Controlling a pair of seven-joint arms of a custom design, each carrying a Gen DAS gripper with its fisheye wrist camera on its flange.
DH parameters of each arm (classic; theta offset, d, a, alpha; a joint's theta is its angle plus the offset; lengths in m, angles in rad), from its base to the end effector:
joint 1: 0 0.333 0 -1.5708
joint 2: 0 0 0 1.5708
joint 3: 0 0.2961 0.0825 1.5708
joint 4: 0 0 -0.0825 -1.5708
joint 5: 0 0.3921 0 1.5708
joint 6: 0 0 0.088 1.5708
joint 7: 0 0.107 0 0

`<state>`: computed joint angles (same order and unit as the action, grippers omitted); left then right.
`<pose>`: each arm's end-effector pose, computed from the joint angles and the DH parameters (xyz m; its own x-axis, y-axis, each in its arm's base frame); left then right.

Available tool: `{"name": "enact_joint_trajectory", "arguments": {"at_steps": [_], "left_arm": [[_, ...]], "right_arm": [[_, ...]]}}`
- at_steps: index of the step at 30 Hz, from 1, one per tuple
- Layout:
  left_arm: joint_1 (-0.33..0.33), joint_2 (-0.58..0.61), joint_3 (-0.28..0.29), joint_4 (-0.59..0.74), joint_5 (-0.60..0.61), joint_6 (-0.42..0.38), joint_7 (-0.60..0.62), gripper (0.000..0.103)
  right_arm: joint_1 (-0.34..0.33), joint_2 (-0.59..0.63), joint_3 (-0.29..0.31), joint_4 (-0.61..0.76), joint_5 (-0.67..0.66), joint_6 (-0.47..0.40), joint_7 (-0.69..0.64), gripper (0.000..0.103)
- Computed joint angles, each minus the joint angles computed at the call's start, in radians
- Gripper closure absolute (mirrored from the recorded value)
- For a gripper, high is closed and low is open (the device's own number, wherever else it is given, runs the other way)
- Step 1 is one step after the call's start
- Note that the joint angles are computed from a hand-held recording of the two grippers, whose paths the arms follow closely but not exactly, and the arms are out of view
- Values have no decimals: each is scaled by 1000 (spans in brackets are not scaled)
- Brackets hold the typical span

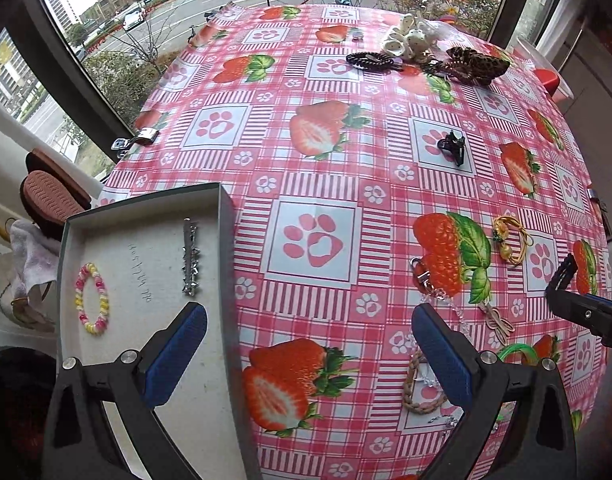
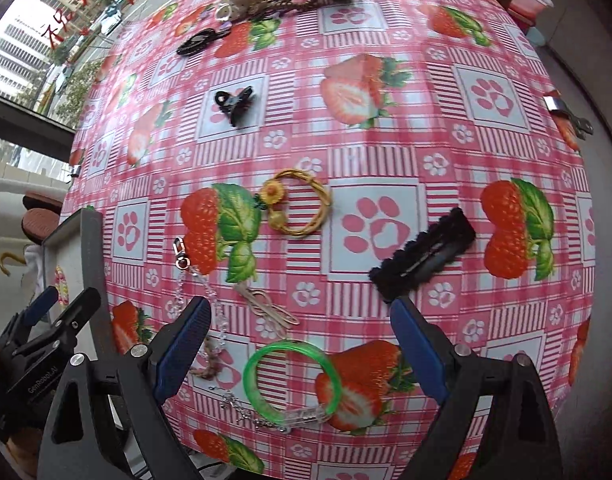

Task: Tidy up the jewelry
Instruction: 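Grasp the black claw clip with the left tool while the right tool grasps the black barrette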

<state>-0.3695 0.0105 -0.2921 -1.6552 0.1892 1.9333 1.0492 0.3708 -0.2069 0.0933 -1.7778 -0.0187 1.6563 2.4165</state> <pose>0.4794 -0.3559 0.5947 -0.1769 -0.9837 -0.0308 -0.9320 0.1775 -0.3162 0.4540 0.2303 0.6226 -0.3710 -0.9279 -0.0381 -0.9240 0.3729 -0.0843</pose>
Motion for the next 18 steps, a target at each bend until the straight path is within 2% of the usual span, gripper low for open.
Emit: {"name": "enact_joint_trajectory", "arguments": {"at_steps": [8,18], "left_arm": [[-38,168,-21,188,32,-18,16,0],[-128,448,2,542,115,-93,8,0]], "right_arm": [[-36,-94,-18,-104,-43,-59,146,10],[-54,-93,-34,-163,-56,0,228,10]]}}
